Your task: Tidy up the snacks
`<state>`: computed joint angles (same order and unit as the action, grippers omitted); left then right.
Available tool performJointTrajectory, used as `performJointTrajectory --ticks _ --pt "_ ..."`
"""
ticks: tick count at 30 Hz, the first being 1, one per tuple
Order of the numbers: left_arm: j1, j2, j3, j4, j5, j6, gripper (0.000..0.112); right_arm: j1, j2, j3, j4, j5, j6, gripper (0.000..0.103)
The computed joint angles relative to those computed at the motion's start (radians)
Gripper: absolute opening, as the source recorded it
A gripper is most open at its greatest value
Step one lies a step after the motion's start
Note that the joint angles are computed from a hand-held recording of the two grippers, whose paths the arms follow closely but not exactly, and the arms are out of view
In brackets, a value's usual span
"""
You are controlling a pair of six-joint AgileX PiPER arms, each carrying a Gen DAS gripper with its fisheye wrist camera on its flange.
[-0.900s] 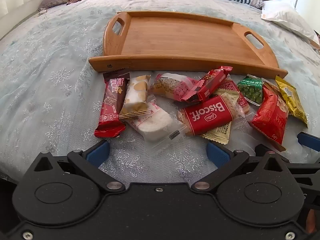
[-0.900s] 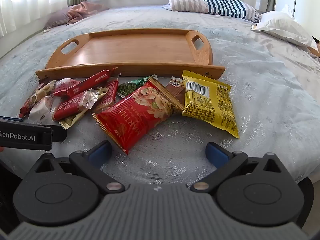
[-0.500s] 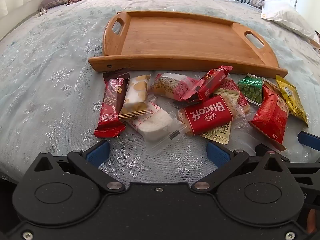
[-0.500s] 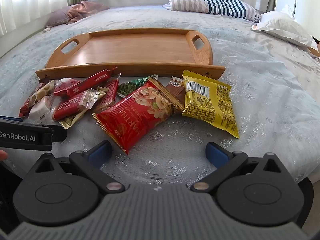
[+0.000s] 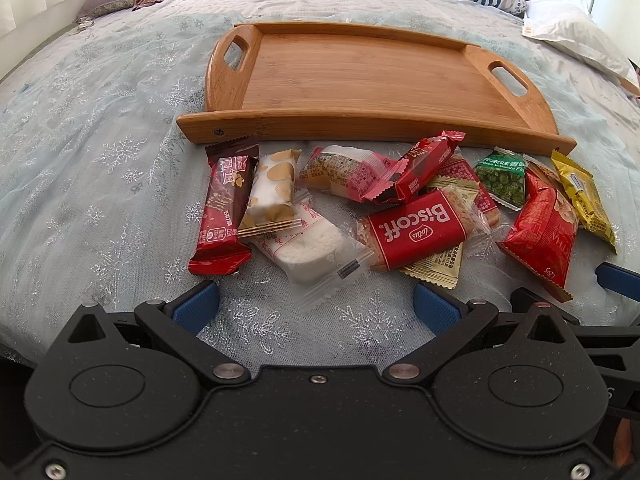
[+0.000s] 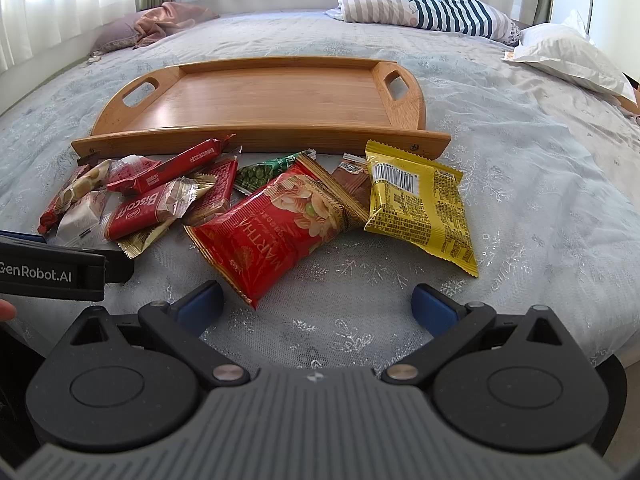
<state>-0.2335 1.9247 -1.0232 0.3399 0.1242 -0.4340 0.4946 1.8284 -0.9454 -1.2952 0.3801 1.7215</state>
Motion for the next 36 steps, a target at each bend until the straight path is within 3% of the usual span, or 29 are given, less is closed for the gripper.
performJointTrajectory --ticks 36 --pt "-0.001 0.000 0.001 0.018 0.000 -0.017 0.103 0.004 0.001 0.003 -0.015 0.003 0.016 0.103"
